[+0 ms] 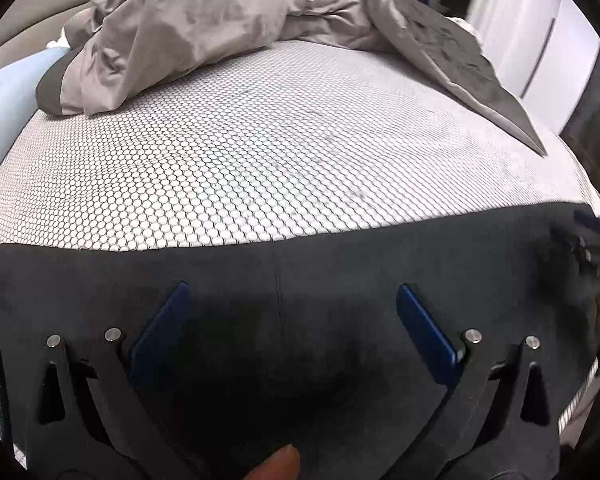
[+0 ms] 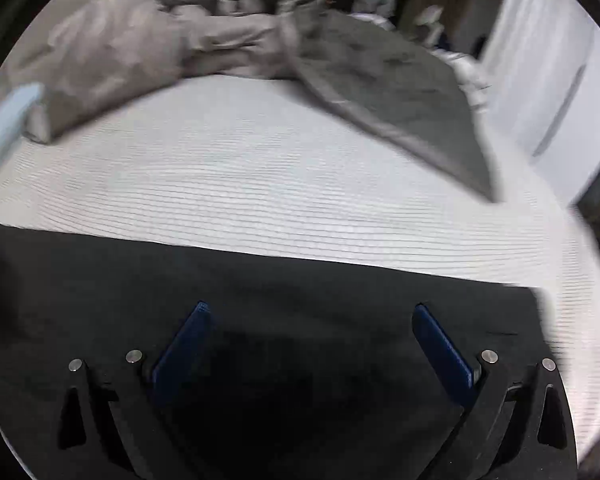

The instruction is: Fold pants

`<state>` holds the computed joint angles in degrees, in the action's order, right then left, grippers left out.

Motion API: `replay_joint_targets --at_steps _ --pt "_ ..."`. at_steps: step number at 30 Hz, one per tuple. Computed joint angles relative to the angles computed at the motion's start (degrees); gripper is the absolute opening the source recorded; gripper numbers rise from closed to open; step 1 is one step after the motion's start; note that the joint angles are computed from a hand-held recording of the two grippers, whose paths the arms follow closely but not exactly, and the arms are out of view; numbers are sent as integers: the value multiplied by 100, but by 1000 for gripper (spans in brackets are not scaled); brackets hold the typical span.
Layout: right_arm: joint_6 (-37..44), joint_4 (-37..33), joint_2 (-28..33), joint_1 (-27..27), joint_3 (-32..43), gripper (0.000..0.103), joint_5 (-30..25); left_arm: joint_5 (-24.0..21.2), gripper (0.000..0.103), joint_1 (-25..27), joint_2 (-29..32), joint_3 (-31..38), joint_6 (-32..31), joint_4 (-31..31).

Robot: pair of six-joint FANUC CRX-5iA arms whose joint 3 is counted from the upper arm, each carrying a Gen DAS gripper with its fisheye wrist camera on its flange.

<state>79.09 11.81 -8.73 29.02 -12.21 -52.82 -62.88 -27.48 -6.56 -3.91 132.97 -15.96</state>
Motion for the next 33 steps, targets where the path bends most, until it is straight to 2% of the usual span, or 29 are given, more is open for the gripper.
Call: replay_joint_targets --at_steps 1,3,6,9,12,13,15,18,20,22,25,27,29,31,33 --pt "192 -226 52 87 91 102 -51 106 102 119 14 -69 -126 158" --pt "343 -166 126 363 59 102 -55 235 102 246 88 -188 -337 446" --pt "555 -157 450 348 69 102 -117 44 102 310 261 -142 -341 450" --pt "-51 140 692 -69 115 102 -50 123 102 427 202 -283 -398 539" --pt "-1547 1488 778 -456 -255 102 158 136 102 476 115 -351 -342 492" --pt "-1764 1604 803 -631 -282 102 195 128 102 456 93 -367 -238 453" --pt "-1689 1242 757 -818 -207 102 258 148 102 458 51 -391 -133 442" --pt "-1874 1688 460 -504 -485 102 258 116 102 317 -23 -311 21 324" --pt "-1566 1430 164 -262 -535 102 305 118 102 49 -14 -133 59 172" --pt "-1041 817 -44 2 -379 102 199 100 102 -209 105 51 2 103" --pt "-284 -145 -194 209 -161 102 -61 68 102 -523 488 368 -408 194" --pt "48 -477 -246 403 -177 102 -246 -153 102 -657 809 569 -464 218" --pt "59 -359 -232 618 -403 102 -275 -352 102 -665 953 614 -435 237" --pt "45 -30 -203 799 -643 102 -320 -220 102 -563 736 374 -521 315" --pt "48 161 -402 879 -967 102 -163 -492 102 -552 562 297 -340 60"
